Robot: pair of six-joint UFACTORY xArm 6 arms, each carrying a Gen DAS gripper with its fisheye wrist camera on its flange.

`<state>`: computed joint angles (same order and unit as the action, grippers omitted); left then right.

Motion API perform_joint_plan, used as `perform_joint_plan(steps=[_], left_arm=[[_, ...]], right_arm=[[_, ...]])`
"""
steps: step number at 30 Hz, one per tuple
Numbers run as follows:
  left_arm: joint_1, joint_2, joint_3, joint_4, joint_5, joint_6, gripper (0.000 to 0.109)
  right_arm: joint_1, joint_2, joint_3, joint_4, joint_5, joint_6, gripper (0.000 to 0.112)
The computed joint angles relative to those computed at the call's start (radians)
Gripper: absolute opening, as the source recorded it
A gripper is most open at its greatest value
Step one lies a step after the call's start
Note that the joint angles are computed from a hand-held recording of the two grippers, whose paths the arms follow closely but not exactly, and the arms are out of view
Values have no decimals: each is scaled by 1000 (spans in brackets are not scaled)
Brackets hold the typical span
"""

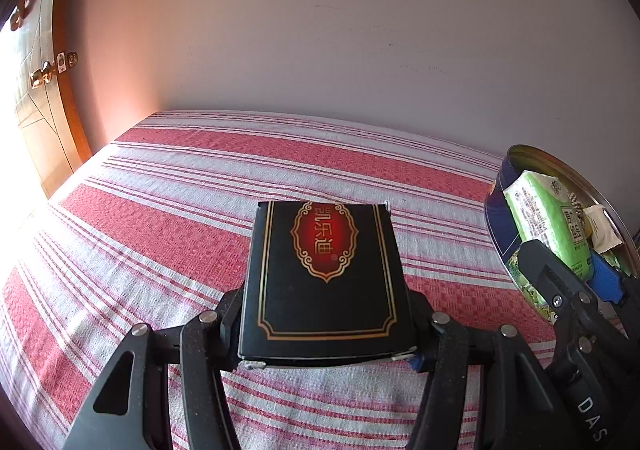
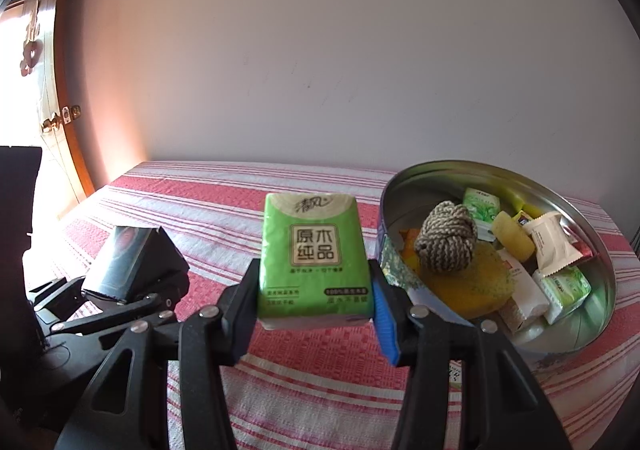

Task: Organize objects
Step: 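Carry the black box and green tissue packet over the tin with both grippers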

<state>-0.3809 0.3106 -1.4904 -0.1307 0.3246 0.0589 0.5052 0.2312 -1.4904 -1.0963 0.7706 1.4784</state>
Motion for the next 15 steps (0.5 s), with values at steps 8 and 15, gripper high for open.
perform_joint_plan(steps=[8,15], left_arm=[[-34,-50,42,23,-7,-23,60],[-58,-83,70,91,-11,-96,60]], right_arm=[[3,-76,88,-59,-3,50,50],[-9,-145,171,-91,-11,96,50]])
